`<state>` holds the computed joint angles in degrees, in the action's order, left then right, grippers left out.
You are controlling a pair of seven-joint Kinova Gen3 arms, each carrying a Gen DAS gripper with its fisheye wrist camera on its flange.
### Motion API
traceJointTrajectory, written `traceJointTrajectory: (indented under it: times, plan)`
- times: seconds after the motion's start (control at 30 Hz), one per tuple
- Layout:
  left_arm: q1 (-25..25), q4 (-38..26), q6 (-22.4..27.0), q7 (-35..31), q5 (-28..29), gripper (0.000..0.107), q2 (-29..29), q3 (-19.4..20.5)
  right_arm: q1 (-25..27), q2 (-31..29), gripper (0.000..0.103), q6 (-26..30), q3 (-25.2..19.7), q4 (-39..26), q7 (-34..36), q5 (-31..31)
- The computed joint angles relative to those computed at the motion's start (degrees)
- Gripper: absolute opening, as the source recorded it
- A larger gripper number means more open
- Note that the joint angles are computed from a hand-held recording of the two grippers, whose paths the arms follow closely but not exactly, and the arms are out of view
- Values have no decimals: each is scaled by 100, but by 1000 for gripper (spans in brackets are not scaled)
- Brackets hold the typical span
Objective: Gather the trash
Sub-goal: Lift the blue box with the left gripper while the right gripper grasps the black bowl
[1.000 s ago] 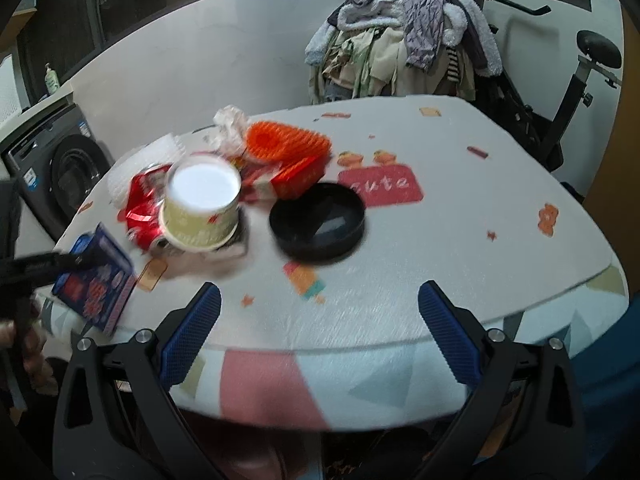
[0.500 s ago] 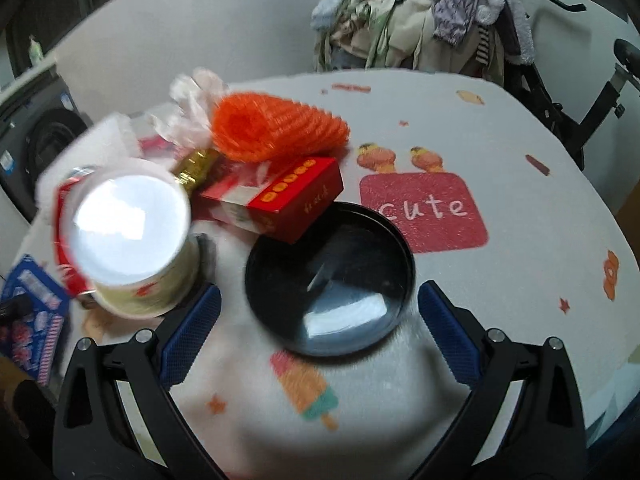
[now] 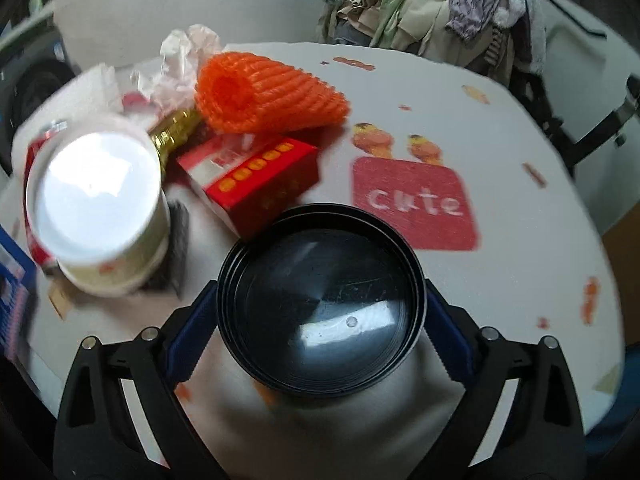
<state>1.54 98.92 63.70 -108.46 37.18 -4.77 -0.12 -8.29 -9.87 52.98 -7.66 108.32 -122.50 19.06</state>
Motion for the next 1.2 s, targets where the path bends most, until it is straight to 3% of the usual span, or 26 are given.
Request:
traceJointTrajectory:
  times: [0.13, 0.33, 0.77, 0.9, 1.07, 1.2]
  plan:
    - [-6, 55, 71, -111, 109, 36, -137, -63, 126, -364, 94, 248, 27, 75, -129, 23]
    - [44, 70, 256, -468, 252, 36, -403, -183, 285, -1452, 94, -311, 94, 515, -9, -633]
    - [456, 628, 758, -1882, 75, 36, -1480, -630, 305, -2693, 94, -754, -1006, 1187, -277, -1618]
    - [543, 958, 688, -2134, -333, 36, -1826, -526, 330, -3027, 94, -841, -1419, 1355, -284, -1656]
    - [863, 1586, 338, -2800, -216, 36, -2187, -729, 274, -3276, 94, -887, -1560, 1548, -279, -1879]
    - [895, 1781, 198, -2794, -387, 36, -2183, -456, 262, -3379, 94, -1007, -1648, 1615, -180, -1932]
